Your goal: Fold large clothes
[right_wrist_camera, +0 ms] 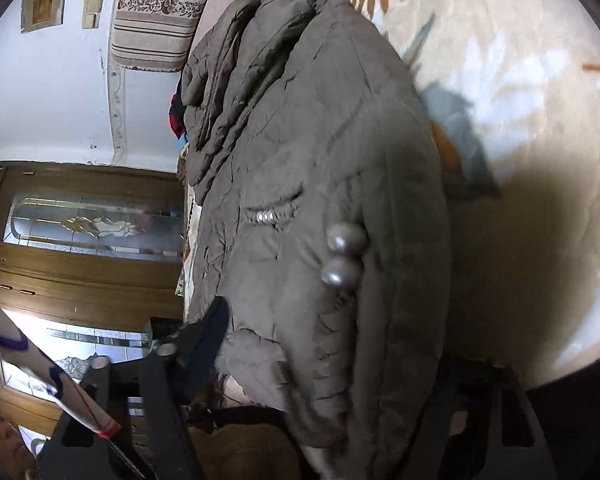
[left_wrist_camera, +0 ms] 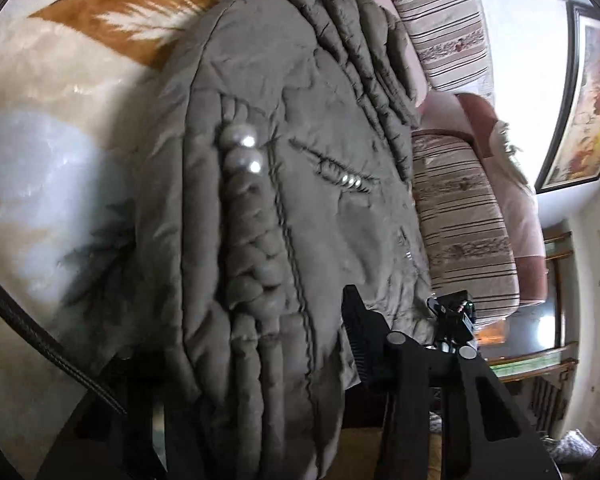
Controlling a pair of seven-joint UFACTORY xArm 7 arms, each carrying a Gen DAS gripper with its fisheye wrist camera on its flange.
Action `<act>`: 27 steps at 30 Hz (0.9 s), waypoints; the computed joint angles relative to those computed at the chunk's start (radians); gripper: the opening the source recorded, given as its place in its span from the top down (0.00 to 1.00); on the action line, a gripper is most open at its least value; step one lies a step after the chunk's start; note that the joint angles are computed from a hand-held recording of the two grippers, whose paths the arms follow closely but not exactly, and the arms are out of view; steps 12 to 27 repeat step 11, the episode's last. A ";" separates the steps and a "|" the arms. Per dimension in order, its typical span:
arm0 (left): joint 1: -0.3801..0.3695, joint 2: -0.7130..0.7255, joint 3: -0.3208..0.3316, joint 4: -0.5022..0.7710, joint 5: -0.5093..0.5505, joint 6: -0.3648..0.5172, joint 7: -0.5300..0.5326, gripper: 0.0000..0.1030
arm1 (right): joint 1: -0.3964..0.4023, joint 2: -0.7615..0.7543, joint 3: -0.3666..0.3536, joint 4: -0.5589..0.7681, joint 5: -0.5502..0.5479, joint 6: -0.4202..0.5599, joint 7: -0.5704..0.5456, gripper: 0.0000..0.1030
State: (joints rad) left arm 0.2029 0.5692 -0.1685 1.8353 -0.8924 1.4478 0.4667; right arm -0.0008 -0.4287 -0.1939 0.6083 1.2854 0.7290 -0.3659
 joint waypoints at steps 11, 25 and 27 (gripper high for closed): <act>-0.041 -0.017 0.015 0.005 0.064 -0.043 -0.089 0.54 | 0.035 0.043 0.087 0.008 -0.066 -0.099 0.103 0.46; -0.041 -0.017 0.015 0.005 0.064 -0.043 -0.089 0.54 | 0.035 0.043 0.087 0.008 -0.066 -0.099 0.103 0.46; -0.041 -0.017 0.015 0.005 0.064 -0.043 -0.089 0.54 | 0.035 0.043 0.087 0.008 -0.066 -0.099 0.103 0.46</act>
